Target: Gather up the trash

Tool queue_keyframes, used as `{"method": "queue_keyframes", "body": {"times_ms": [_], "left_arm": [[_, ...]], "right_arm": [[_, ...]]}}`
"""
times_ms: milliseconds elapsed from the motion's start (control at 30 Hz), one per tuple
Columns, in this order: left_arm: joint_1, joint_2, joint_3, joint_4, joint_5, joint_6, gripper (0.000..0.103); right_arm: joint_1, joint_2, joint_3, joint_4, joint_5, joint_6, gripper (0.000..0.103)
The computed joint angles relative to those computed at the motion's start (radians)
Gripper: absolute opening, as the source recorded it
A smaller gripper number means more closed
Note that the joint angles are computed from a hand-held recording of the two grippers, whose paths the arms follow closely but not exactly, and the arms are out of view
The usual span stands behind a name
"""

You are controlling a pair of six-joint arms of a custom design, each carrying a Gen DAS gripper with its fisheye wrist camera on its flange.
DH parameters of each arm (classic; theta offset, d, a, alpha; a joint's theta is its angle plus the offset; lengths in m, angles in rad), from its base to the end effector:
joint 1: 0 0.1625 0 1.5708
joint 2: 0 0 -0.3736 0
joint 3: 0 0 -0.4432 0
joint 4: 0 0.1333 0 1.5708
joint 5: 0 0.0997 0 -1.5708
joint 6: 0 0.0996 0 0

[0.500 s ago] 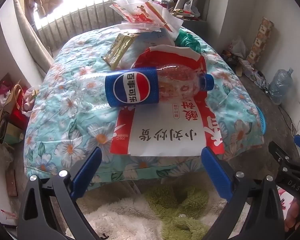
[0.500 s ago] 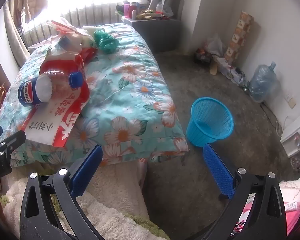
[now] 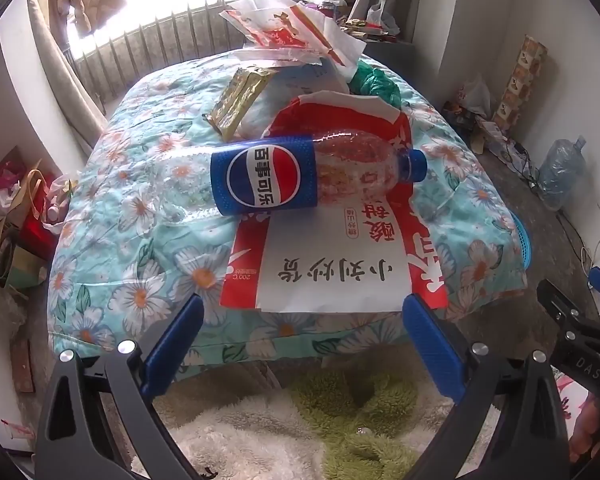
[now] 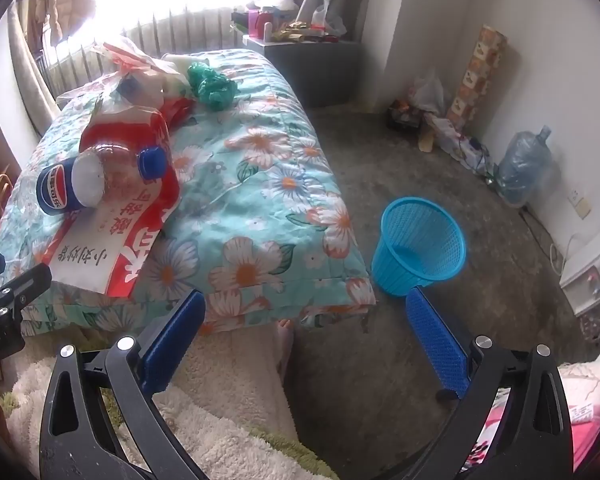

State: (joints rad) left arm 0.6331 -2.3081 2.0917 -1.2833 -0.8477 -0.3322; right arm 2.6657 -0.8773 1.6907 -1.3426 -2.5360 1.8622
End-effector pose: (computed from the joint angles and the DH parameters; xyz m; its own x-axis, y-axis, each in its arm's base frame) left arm -0.1045 -0.3238 0.4527 -0.6458 0.4052 -0.6471 0.6279 0.7641 -0.1481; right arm 0.5077 -0.2038 0.0131 -0.5361 0.4603 0.7076 -0.2255 0.7296 -0.6456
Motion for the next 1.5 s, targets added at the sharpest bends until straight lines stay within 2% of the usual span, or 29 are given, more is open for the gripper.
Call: {"method": "queue_keyframes", "body": {"times_ms": [1500], "left_arm": [[-0.008, -0.005, 0.002, 0.015, -0.001, -0.011, 0.097]], "right_arm": [[0.006, 0.005, -0.021, 0.034, 0.000, 0.015, 0.096]]}}
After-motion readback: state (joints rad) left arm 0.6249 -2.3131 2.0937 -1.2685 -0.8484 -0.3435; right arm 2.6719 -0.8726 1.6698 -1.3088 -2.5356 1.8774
